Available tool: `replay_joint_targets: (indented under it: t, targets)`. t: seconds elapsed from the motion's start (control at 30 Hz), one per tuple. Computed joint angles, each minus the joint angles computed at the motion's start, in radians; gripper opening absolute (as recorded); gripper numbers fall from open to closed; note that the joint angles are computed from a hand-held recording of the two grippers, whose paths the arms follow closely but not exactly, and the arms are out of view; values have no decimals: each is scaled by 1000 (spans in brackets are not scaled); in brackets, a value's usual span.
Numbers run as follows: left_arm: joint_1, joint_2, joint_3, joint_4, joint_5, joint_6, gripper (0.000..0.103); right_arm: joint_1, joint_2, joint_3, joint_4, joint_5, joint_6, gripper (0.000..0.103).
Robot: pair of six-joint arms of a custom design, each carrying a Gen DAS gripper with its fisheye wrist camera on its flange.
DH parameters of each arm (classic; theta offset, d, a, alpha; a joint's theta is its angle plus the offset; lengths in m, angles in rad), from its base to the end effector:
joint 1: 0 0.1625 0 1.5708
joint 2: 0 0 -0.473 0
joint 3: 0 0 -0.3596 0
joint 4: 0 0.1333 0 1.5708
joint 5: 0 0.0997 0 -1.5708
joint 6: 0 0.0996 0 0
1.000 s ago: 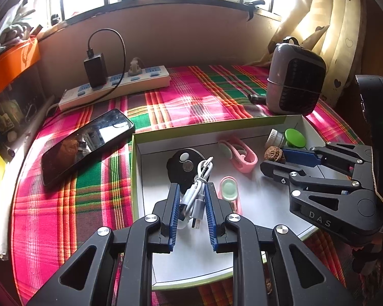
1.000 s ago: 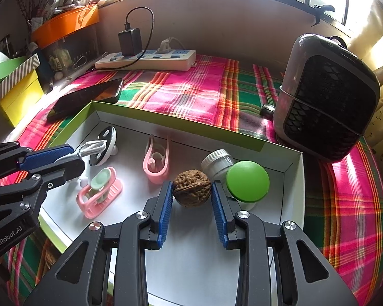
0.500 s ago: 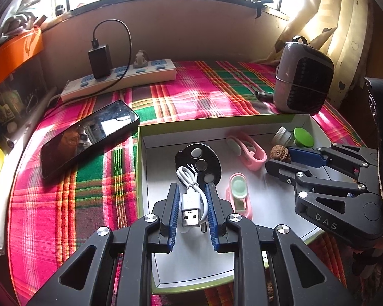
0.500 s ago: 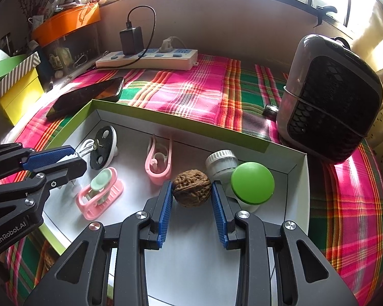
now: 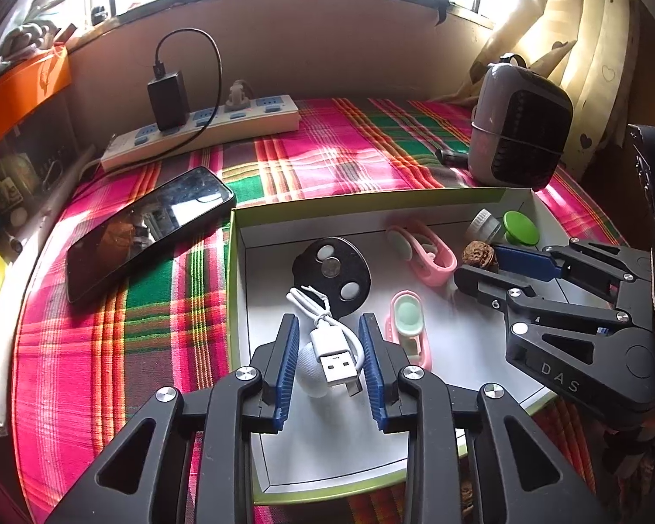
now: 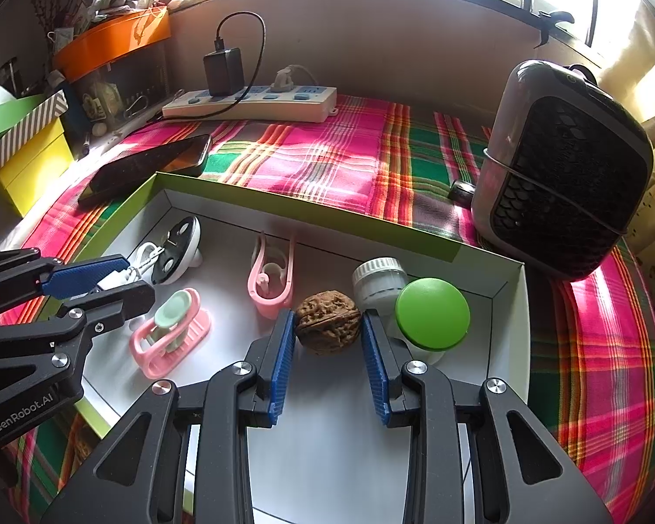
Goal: Organize objects
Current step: 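Open the left gripper to release the cable while the right releases the walnut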
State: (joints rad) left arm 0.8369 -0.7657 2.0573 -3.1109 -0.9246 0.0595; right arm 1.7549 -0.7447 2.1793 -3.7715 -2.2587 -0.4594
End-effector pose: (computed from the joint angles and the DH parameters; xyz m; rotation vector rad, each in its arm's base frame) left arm -0.2291 -0.5425 0.0921 0.8872 2.3939 -0.5832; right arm 0.1644 -0.5002 0.1405 0.4040 -2.2403 0.7886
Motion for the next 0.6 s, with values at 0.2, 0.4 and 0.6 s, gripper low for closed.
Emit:
replay_joint_targets:
  t: [0.2, 0.4, 0.6]
  targets:
    - [-2, 0, 3, -3, -6, 1, 33, 0, -1, 4, -8, 4, 1, 38]
    - [-3, -1, 7, -7, -7, -3, 37, 2, 0, 9, -14, 5, 3, 45]
    - [-7, -9, 16, -11, 3, -14, 39, 6, -1, 14, -24, 5, 7, 45]
